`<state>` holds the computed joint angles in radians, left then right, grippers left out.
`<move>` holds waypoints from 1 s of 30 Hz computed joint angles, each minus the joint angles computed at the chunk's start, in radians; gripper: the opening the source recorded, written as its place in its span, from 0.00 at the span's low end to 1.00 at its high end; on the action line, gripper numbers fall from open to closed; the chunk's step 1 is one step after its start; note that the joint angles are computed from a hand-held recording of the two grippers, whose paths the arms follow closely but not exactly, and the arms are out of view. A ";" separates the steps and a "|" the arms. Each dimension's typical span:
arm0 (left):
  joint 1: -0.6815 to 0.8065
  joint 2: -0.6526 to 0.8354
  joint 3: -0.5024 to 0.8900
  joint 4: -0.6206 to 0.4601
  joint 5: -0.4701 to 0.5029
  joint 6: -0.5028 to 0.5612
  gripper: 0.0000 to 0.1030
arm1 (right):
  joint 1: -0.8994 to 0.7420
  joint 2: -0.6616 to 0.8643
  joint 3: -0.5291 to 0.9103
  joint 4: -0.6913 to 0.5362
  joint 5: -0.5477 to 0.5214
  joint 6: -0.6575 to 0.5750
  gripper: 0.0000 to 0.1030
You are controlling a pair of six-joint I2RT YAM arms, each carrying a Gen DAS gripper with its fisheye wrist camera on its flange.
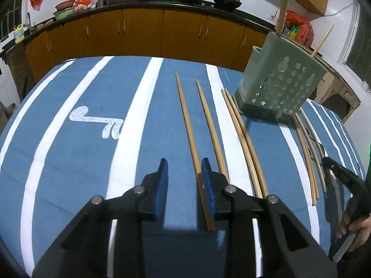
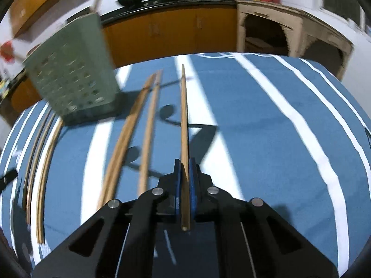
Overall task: Organize utensils
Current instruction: 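Grasp another chopstick with the left tool while the right tool grasps one, then lift both held chopsticks and carry them over the green holder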
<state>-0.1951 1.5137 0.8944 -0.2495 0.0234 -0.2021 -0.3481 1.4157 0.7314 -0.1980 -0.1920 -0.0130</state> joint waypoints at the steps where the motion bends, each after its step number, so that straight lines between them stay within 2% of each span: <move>1: -0.004 0.004 0.000 0.001 -0.002 -0.001 0.28 | -0.014 0.007 0.007 -0.005 -0.016 0.002 0.07; 8: -0.052 0.062 0.025 0.003 -0.026 0.005 0.27 | -0.019 0.012 0.002 0.008 -0.018 -0.011 0.07; 12: -0.062 0.083 0.027 0.014 -0.069 0.019 0.09 | -0.032 0.005 -0.005 0.007 -0.041 -0.018 0.07; 20: 0.037 0.095 0.037 0.023 -0.016 0.059 0.09 | -0.051 -0.003 -0.015 0.006 -0.067 -0.015 0.08; 30: 0.032 0.067 -0.001 0.045 -0.017 0.096 0.10 | -0.053 -0.025 -0.034 0.001 -0.064 -0.025 0.08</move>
